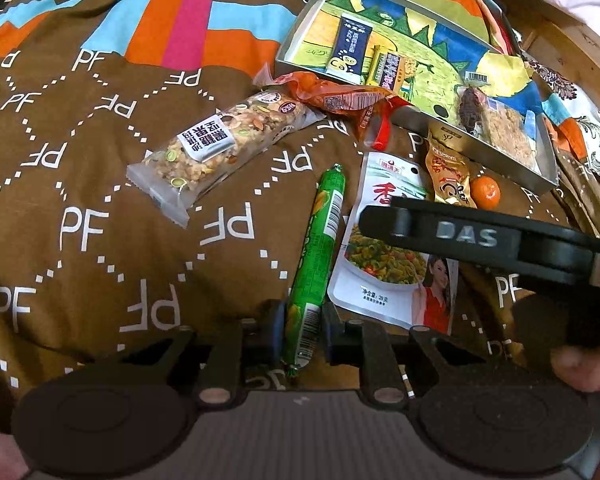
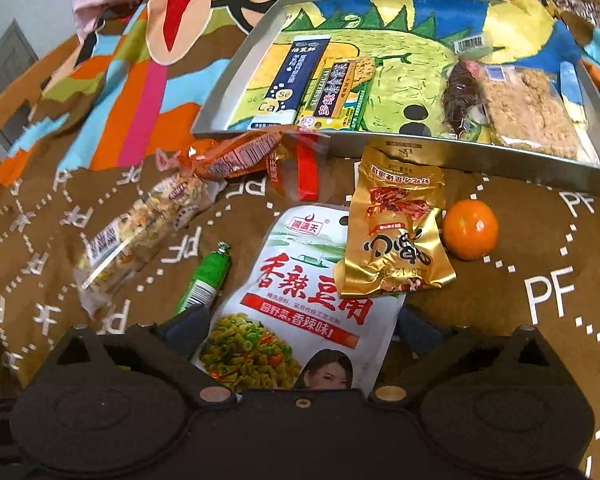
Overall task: Organize snacks
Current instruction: 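Close the left tool on the green sausage stick while the right tool grips the white bean pack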
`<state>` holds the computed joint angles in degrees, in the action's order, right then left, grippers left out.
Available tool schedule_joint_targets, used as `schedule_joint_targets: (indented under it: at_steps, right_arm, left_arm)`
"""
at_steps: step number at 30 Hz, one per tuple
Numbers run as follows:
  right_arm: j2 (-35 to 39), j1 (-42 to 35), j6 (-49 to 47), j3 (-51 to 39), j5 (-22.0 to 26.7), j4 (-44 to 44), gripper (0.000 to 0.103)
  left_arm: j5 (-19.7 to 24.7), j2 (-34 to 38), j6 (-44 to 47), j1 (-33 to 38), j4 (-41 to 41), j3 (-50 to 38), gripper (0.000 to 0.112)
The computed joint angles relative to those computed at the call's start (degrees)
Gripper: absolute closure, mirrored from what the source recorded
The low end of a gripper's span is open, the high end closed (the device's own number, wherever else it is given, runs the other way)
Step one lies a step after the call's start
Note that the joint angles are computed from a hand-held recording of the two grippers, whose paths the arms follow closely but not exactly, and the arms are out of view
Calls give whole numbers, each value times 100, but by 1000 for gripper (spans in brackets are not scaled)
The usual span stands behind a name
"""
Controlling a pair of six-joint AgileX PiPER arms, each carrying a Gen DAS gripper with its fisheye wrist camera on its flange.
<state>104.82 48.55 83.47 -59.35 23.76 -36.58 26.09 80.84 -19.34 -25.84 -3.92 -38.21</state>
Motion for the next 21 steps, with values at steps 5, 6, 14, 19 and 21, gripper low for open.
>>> schedule_joint_targets:
  at_steps: [5,6,14,19,21]
  right_arm:
    - [-11,345,-320,14,475,-444,20]
    - [-81,355,-422,78,498,-442,26]
    - [-799,-172,-618,1028,-674,19,32]
    - [-820,-248,31,1093,-1001,-169,20]
    - [-846,-186,143,1129,-949,-395,20]
  left_arm:
    - [9,17,91,36,-74,-8,91]
    - [13,23,113,46,-93,-11,91]
    - [-87,109,798,294,-795,-40,91]
    - [135,646,1324,424,-849,-529,90]
    - [468,915,1827,542,-987,-878,90]
